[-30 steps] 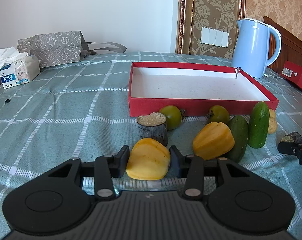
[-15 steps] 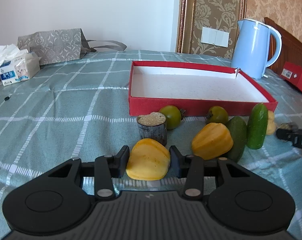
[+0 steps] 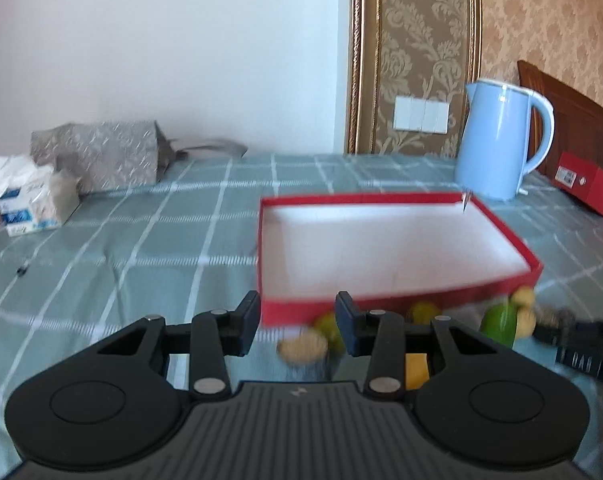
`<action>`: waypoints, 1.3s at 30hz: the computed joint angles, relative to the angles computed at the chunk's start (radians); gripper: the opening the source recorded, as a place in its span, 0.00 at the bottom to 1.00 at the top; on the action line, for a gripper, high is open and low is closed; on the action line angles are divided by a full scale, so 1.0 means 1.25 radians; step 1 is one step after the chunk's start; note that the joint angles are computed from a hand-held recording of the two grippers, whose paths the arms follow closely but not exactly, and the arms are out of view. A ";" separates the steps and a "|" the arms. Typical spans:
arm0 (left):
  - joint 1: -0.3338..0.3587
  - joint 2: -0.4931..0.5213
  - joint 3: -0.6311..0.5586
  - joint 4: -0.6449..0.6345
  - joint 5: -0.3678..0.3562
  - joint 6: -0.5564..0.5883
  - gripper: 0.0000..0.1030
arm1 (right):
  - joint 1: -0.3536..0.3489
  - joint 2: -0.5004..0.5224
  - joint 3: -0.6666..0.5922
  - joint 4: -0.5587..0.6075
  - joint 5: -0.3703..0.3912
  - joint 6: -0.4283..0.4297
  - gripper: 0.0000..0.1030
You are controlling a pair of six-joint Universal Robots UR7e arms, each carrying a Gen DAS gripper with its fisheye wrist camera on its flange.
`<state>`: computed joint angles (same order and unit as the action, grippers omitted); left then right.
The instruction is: Organize fruits
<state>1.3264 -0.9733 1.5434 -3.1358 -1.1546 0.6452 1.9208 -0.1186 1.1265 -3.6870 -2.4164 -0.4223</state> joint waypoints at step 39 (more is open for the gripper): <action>-0.004 0.265 -0.475 0.458 0.078 -0.120 0.58 | 0.000 0.001 -0.003 0.011 -0.006 -0.001 0.32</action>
